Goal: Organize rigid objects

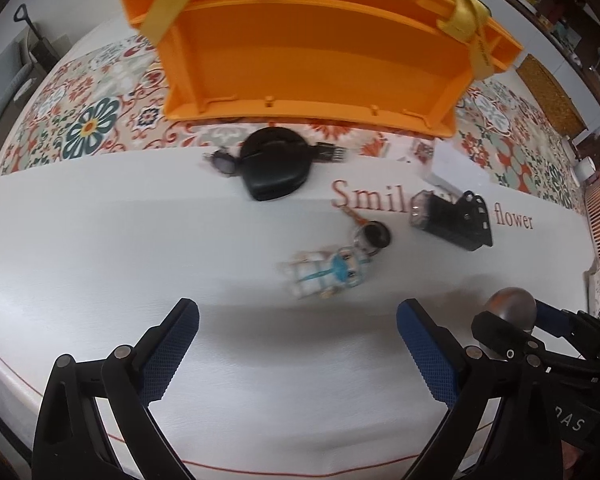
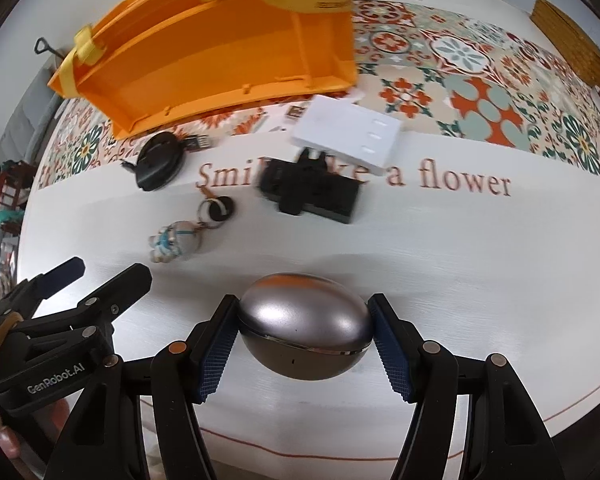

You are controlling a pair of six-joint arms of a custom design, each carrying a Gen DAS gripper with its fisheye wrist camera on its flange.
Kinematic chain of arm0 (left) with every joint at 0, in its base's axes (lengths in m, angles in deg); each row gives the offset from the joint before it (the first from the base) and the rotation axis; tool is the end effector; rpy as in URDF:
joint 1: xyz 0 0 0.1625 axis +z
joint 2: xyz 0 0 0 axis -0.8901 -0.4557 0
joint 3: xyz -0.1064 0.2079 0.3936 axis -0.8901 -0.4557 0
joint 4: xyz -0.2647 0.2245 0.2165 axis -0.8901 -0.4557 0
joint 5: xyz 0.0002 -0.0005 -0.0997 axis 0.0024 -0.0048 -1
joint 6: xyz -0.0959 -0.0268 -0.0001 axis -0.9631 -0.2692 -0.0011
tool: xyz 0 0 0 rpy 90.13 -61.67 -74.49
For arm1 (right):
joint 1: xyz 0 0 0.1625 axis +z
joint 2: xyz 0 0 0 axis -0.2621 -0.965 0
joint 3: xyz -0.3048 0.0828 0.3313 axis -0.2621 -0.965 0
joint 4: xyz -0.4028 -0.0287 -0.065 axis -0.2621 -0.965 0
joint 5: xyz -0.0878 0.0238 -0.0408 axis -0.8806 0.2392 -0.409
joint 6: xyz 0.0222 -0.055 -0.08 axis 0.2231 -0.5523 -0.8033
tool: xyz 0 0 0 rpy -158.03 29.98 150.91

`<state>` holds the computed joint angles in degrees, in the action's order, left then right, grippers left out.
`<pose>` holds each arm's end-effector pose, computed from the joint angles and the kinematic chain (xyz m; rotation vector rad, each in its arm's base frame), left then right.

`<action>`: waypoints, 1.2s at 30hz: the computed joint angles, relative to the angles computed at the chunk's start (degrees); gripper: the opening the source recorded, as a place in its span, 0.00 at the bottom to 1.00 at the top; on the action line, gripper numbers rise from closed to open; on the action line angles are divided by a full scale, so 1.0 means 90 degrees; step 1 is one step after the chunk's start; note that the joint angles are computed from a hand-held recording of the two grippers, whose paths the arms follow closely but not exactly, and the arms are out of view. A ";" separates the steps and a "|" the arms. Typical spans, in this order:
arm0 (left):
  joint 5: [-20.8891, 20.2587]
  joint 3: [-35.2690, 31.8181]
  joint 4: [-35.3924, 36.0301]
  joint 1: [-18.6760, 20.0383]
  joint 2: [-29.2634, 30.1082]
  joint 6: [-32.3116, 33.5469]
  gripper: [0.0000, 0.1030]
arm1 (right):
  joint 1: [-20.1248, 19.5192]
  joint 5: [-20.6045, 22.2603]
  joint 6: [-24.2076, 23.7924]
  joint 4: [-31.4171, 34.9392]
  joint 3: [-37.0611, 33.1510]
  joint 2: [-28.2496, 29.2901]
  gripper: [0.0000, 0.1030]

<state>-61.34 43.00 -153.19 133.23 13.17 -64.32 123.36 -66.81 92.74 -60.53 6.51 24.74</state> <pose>-0.0775 -0.8040 0.2829 0.3050 2.4397 -0.3177 0.3247 -0.7607 0.0091 -0.0008 -2.5017 0.3665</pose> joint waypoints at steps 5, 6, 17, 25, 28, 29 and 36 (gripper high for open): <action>-0.0011 -0.0055 -0.0088 -0.0016 0.0157 -0.0137 0.98 | -0.0075 0.0033 -0.0058 -0.0217 0.0215 -0.0150 0.64; -0.0020 -0.0065 -0.0129 -0.0013 0.0189 -0.0151 0.97 | -0.0084 0.0035 -0.0069 -0.0228 0.0239 -0.0173 0.64; 0.0049 -0.0228 -0.0294 0.0066 0.0500 -0.0335 0.80 | -0.0250 0.0128 -0.0137 -0.0256 0.0343 -0.0294 0.64; 0.0133 -0.0214 -0.0564 0.0041 0.0613 -0.0168 0.67 | -0.0304 0.0222 -0.0220 -0.0152 0.0266 -0.0271 0.64; 0.0137 -0.0180 -0.0714 0.0044 0.0624 -0.0149 0.61 | -0.0321 0.0240 -0.0248 -0.0133 0.0232 -0.0255 0.64; 0.0134 -0.0167 -0.0771 0.0045 0.0623 -0.0114 0.55 | -0.0321 0.0239 -0.0246 -0.0120 0.0229 -0.0255 0.64; -0.0032 -0.0131 -0.0859 0.0065 0.0590 -0.0040 0.53 | -0.0337 0.0260 -0.0263 -0.0021 0.0093 -0.0172 0.64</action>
